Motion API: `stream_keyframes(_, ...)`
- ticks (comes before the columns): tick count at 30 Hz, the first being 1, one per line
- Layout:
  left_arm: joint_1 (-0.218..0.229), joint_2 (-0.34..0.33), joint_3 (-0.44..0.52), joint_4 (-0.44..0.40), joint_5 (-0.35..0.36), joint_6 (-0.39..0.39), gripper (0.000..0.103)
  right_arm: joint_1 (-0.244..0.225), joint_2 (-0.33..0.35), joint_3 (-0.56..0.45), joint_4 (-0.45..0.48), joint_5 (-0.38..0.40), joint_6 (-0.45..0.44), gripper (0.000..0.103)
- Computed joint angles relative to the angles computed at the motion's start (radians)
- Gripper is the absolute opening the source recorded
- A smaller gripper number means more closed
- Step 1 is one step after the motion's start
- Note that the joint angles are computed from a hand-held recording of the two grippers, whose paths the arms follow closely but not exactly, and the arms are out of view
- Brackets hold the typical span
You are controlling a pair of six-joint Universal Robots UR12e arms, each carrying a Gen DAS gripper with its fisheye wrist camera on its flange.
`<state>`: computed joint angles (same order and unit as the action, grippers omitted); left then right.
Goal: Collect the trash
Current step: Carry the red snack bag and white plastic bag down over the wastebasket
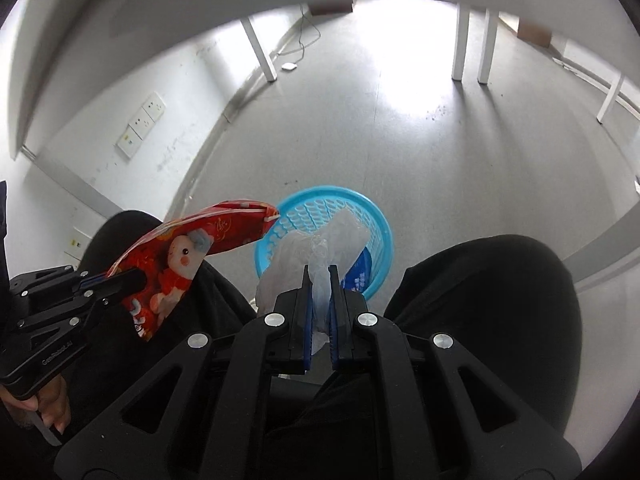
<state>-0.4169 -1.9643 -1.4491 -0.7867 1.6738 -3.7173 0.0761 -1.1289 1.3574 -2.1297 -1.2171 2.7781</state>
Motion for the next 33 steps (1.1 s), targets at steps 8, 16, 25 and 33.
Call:
stream_keyframes(8, 0.023, -0.022, -0.003, 0.003, -0.054, -0.067, 0.004, 0.022, 0.049, -0.037, 0.035, -0.052, 0.019, 0.006)
stream_keyframes(16, 0.056, -0.06, 0.013, -0.013, -0.138, -0.174, 0.004, 0.047, 0.119, -0.12, 0.115, -0.124, 0.04, 0.006)
stream_keyframes(25, 0.076, -0.101, 0.043, -0.051, -0.163, -0.23, 0.004, 0.073, 0.189, -0.176, 0.153, -0.168, 0.064, 0.005)
stream_keyframes(33, 0.091, -0.133, 0.068, -0.071, -0.169, -0.257, 0.004, 0.086, 0.252, -0.237, 0.198, -0.196, 0.092, 0.005)
